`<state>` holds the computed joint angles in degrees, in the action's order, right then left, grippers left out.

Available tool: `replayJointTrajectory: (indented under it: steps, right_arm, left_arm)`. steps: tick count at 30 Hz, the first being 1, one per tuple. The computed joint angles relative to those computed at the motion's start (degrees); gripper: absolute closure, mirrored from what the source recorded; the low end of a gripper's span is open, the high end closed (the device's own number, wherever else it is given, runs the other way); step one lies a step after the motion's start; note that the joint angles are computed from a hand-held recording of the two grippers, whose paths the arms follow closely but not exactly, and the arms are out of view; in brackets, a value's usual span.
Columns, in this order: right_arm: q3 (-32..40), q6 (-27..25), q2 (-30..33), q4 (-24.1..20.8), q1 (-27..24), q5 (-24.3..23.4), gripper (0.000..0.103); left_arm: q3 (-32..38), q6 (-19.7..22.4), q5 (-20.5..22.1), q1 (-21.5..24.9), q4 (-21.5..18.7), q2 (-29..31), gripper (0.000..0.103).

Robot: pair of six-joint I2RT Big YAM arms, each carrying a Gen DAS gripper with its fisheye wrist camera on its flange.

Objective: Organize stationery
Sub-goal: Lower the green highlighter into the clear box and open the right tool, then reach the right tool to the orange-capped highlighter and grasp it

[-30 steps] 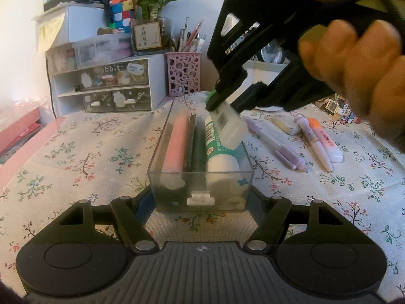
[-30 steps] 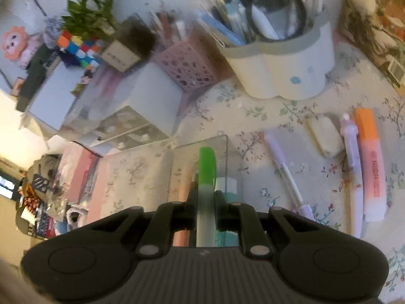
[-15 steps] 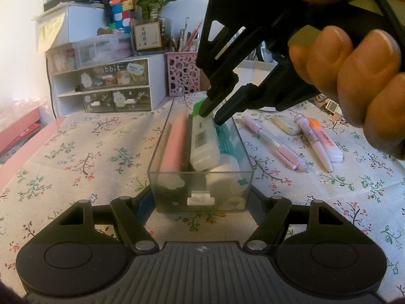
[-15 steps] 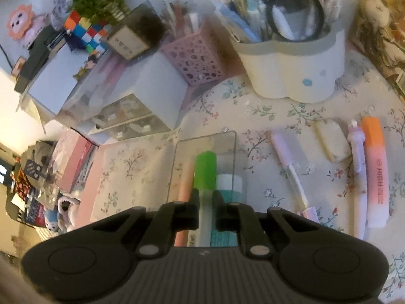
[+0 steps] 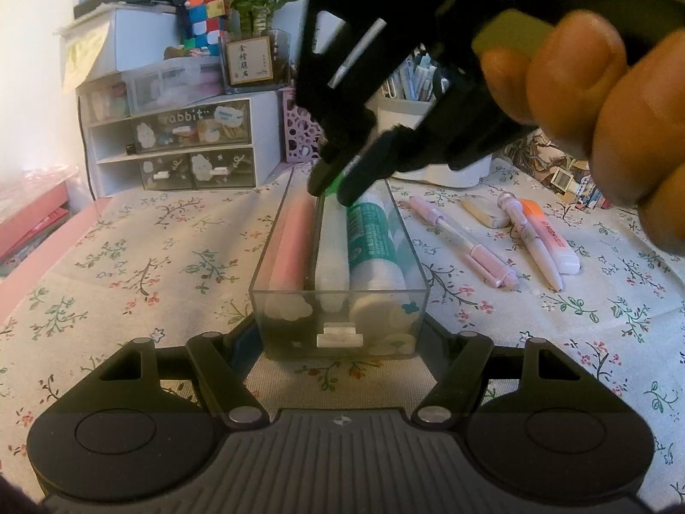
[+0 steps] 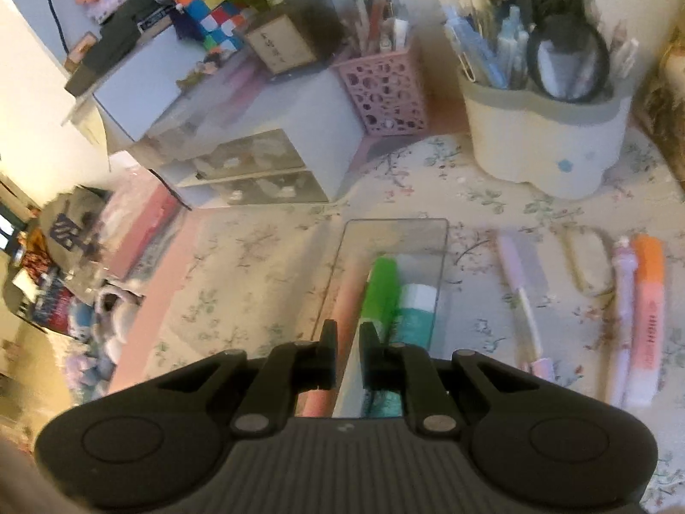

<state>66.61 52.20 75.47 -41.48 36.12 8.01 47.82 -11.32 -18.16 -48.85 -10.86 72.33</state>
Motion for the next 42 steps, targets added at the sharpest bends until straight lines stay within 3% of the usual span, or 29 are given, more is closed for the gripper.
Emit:
replayJointTrajectory:
  steps: [6,9,12,16,19,22,25,28,36,39,42]
  right_arm:
    - [-3.83,0.02,-2.19,3.58,-1.26,-1.92,0.089]
    - [-6.82,0.13,-5.70,5.43,-1.22,2.33,0.089]
    - [-11.61,1.21,-10.98,7.73,-2.86,2.77,0.088]
    - [-15.31,3.05,-16.65,4.75,-5.27,8.61,0.082]
    - [-17.02,4.53,-19.14,1.49,-7.58,10.43,0.080]
    - [-17.92,4.32,-19.57,-1.02,-8.09,11.75,0.080]
    - [-20.27,6.89,-20.71,-0.72,-8.84,11.26,0.080]
    - [-21.65,8.05,-21.01,-1.74,-9.41,11.30,0.080]
    - [-22.16,5.27,-19.66,0.34,-10.26,9.49,0.079]
    - [-21.52,3.91,-18.33,1.05,-10.66,8.65,0.074]
    - [-19.69,1.58,-15.92,-0.08,-9.92,10.06,0.073]
  left_arm:
    - [-0.06,-0.03,-0.20,-0.19,0.11,0.02,0.031]
    - [-0.10,0.08,-0.25,-0.22,0.17,0.02,0.031]
    - [-0.04,0.06,-0.80,-0.61,0.02,0.07,0.031]
    - [0.41,0.29,-1.95,-1.20,-0.69,0.23,0.031]
    - [0.39,1.25,-3.76,-2.05,-0.45,0.35,0.031]
    - [0.45,0.87,-3.84,-2.22,-0.86,0.26,0.031]
    - [0.57,-1.56,-1.32,-1.29,-1.78,-0.08,0.031]
    - [0.70,-1.56,-1.48,-1.37,-2.04,-0.07,0.031]
    - [0.68,-1.37,-1.72,-1.69,-1.63,0.15,0.031]
    - [0.53,-1.22,-1.79,-1.71,-1.27,0.15,0.031]
    - [0.42,-1.00,-1.59,-1.63,-1.13,0.07,0.031]
